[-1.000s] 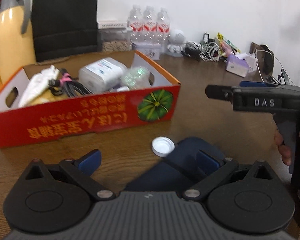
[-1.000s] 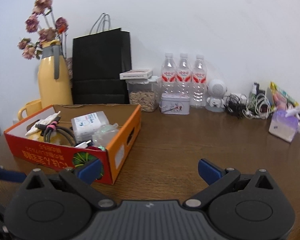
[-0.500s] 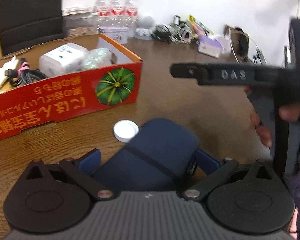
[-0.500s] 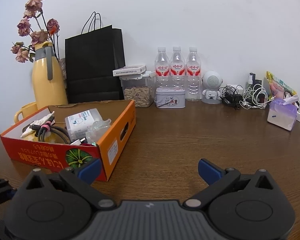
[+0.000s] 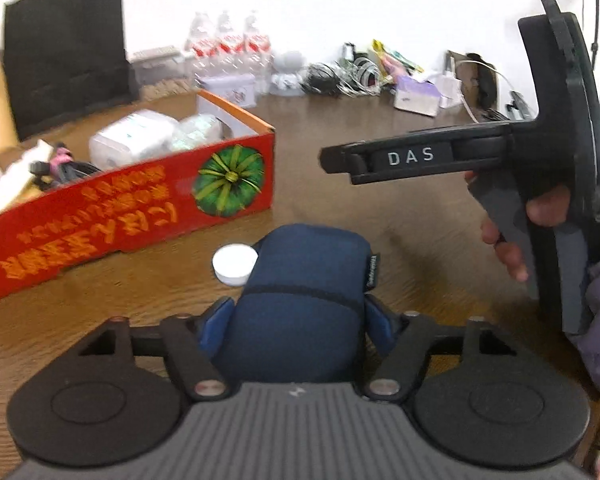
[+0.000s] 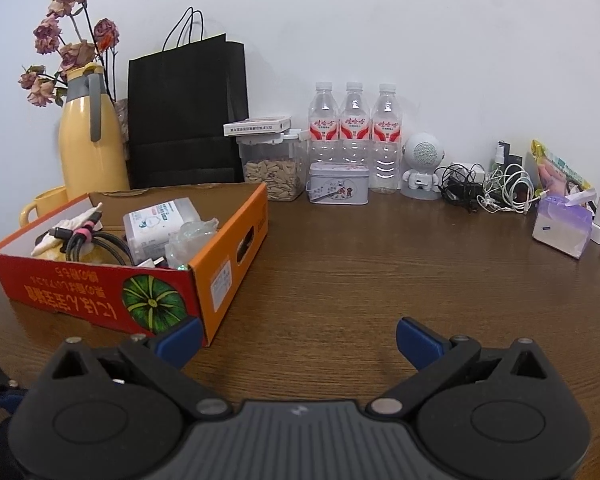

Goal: Organize objects
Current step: 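Grasp the navy blue pouch with the left tool while the right tool grasps the second white cap, then carry the pouch into the box and release it while the right tool drops its cap in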

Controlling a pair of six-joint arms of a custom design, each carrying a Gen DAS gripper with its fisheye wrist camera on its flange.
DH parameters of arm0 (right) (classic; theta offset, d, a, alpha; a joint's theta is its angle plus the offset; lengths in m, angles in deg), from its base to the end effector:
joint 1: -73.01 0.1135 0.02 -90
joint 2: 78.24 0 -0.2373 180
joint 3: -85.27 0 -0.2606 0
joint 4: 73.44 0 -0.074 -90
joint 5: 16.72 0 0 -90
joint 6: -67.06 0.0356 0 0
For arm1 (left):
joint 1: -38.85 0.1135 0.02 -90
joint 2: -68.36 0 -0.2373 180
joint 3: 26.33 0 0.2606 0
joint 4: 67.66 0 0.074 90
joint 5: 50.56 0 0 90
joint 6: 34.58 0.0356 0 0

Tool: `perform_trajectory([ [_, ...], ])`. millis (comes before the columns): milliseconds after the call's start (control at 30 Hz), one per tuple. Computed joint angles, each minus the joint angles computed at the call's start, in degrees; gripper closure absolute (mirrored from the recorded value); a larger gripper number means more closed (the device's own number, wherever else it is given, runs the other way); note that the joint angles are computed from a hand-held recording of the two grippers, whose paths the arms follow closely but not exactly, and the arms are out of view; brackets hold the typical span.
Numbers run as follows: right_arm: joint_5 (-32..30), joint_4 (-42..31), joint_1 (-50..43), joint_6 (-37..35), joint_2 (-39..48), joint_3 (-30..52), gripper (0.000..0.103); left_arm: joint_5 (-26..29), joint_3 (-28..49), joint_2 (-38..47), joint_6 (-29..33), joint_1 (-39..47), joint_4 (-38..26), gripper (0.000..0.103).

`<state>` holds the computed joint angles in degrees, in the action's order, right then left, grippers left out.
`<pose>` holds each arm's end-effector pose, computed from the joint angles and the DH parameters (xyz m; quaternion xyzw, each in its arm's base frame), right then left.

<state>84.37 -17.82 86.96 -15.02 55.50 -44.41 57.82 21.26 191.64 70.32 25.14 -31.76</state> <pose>0.3028 0.0682 -0.0247 0.0050 0.8537 0.0163 0.5205 0.2863 -0.0814 -0.0096 0.2865 0.8494 -0.1403 0.4203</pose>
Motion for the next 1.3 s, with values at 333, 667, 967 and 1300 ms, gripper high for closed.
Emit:
perform_trajectory([
  [333,2.5,7.4,1.0,1.7,1.6,-2.6,0.0,3.2,-8.8,-8.8,-5.0,7.2,6.9,0.039],
  [667,5.7,6.0,6.3,1.9,1.9,-2.8,0.0,4.2,-8.6,-10.5,-8.6,18.5,7.4,0.039],
  [967,7.7,0.1,13.4,2.9,1.5,-1.2,0.001,6.4,-6.0,-7.0,-9.0,24.6,8.0,0.039],
  [1300,6.3,-11.4,17.6,4.8,0.9,5.5,0.032,9.4,-3.6,-4.5,-9.3,27.5,8.4,0.039],
])
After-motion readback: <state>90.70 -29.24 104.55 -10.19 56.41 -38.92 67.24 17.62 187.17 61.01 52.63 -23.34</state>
